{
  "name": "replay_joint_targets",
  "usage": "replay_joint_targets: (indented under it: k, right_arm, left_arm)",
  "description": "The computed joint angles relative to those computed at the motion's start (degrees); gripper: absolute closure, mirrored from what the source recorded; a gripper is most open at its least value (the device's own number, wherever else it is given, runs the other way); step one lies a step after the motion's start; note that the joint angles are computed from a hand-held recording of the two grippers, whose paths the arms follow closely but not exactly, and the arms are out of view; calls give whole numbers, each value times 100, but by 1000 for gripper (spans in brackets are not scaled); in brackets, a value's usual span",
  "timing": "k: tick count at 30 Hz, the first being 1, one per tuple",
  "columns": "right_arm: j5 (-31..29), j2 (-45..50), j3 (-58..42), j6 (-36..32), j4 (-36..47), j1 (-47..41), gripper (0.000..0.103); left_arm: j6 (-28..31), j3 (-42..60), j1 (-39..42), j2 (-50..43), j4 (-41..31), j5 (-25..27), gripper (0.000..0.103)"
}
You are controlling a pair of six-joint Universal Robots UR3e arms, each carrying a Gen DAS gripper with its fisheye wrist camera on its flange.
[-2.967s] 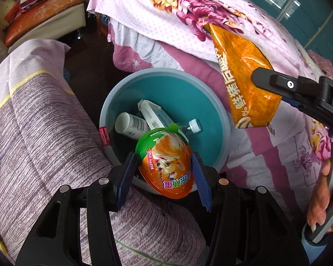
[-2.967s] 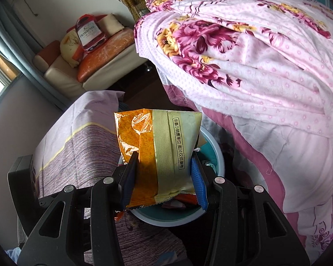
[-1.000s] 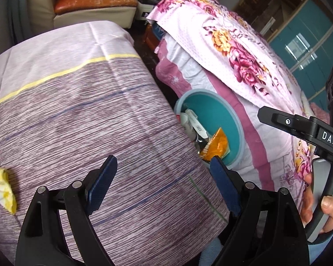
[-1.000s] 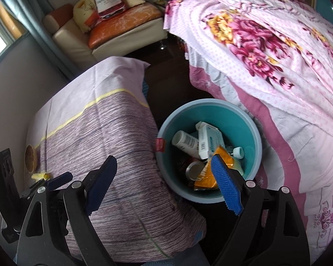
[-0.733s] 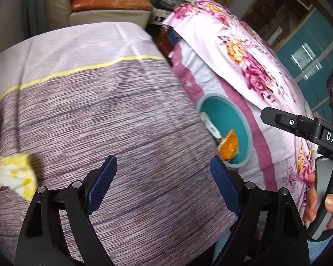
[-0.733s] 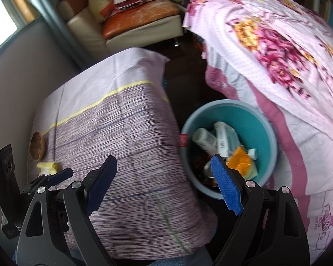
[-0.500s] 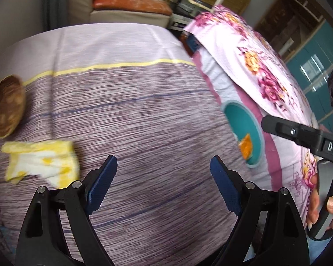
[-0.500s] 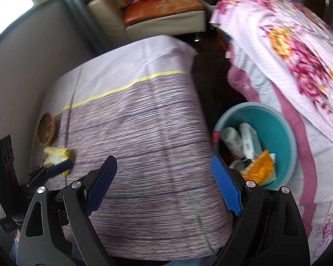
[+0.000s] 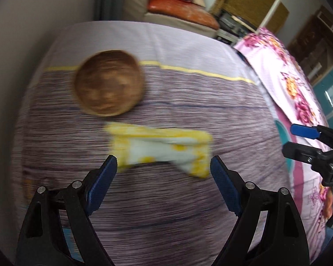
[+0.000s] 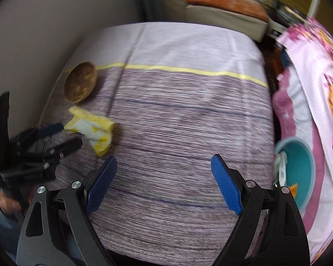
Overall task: Collect trash
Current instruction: 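Move both open tools back to the bowl and tissue packet on the bed, then grasp the yellow-patterned tissue packet with the right tool while the left tool grasps the brown bowl rim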
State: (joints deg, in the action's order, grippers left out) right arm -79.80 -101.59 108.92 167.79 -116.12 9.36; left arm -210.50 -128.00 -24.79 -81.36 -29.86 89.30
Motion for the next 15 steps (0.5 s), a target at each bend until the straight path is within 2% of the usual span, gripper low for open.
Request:
replay_joint_targets:
  k: [9,15]
  right_arm:
    - [-604,2074,-1446,-263,-349,1715,21]
    - [-593,3083,-2412,-654,-203,2224,21]
  left_arm:
    - [1102,-1270,1718,1607,-716,-428,17]
    - [1925,-1677,2774,2445,-1217,-857,17]
